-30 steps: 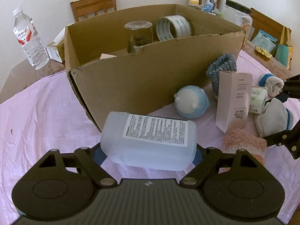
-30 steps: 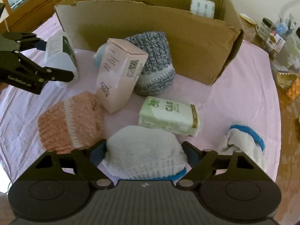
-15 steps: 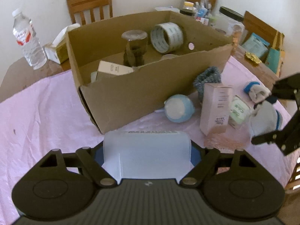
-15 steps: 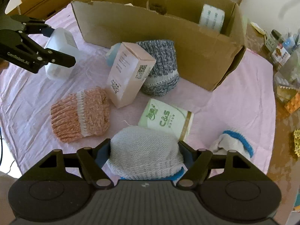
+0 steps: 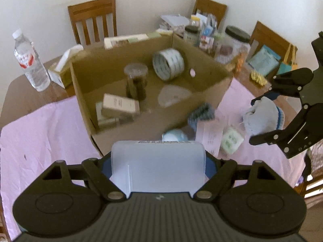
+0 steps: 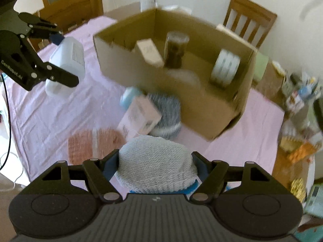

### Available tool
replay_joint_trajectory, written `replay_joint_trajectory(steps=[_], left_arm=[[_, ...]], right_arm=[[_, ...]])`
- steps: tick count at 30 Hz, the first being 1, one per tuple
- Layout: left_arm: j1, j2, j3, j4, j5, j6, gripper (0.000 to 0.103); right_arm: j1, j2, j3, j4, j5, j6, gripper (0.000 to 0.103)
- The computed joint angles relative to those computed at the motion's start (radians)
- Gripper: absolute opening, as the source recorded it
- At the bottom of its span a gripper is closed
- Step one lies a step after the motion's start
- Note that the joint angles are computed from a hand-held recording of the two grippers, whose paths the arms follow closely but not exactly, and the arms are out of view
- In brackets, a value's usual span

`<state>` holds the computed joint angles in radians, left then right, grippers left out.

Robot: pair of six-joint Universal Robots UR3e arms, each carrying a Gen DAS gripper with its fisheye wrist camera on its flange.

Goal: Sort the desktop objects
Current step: 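Carry the jug into the box with left tool while right drops the sock in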

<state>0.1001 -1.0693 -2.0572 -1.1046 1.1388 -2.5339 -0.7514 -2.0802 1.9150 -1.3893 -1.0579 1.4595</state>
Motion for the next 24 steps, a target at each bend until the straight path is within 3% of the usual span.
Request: replay_joint_trajectory(steps=[14,24], left_arm=[[-0.184,-0.222,0.218,0.157,0.139,-0.274,0.083],[-0.196,-0.387,0.377,0.178,0.136,-0.258,0.083]], right_arm=[[0.102,0.248,-0.249,-0.031,0.127,0.018,0.08],[0.211,0.411,-0.379,-0.17,0.134,0.206,0.08]])
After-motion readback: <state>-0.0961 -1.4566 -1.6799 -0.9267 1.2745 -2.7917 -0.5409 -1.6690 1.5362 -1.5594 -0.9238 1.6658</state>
